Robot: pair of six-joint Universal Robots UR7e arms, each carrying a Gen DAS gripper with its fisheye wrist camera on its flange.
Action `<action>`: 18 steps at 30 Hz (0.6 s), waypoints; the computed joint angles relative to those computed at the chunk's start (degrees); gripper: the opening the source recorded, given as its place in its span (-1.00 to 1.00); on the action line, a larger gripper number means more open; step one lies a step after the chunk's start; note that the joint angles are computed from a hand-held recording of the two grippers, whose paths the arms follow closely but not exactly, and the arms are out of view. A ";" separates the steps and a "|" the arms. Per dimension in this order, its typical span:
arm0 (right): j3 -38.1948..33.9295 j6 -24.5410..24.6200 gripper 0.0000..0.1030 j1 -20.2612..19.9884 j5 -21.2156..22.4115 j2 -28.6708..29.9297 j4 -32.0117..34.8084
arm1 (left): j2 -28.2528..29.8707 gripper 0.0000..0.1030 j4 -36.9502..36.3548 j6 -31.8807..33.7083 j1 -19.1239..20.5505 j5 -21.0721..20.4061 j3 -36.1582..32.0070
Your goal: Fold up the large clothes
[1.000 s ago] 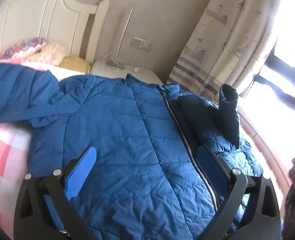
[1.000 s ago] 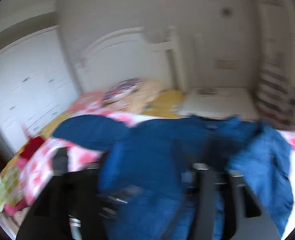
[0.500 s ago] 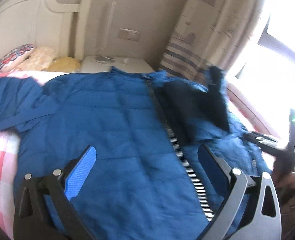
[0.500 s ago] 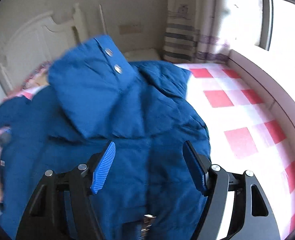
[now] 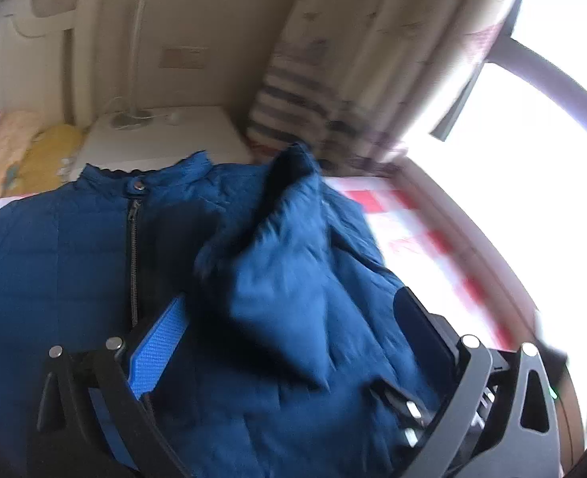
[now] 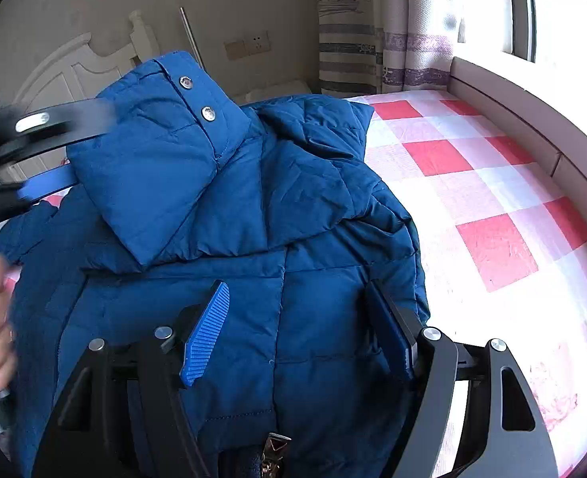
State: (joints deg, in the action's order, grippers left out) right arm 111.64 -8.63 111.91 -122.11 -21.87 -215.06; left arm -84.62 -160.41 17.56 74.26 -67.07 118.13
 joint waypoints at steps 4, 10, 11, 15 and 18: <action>1.37 1.19 0.37 -1.09 2.83 -0.59 -1.83 | 0.14 -0.70 0.96 -2.76 1.46 -3.45 -0.30; 1.92 2.02 0.37 -1.80 4.22 -0.81 -2.65 | -11.65 -0.72 -9.44 2.16 2.61 -5.89 4.83; 1.88 2.01 0.37 -1.79 4.17 -0.80 -2.61 | -13.31 -0.72 -8.90 1.74 3.73 -6.89 4.26; 1.90 2.03 0.37 -1.85 4.20 -0.75 -2.55 | -17.69 -0.71 -3.19 -1.39 11.14 -7.56 -0.92; 1.79 2.00 0.39 -1.94 4.18 -0.81 -2.12 | -16.77 -0.59 3.23 -4.95 19.51 -11.23 -5.67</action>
State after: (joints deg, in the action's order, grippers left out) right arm 113.42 -6.62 109.97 -117.92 -22.67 -217.18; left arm -101.39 -157.18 12.62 93.77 -78.29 112.45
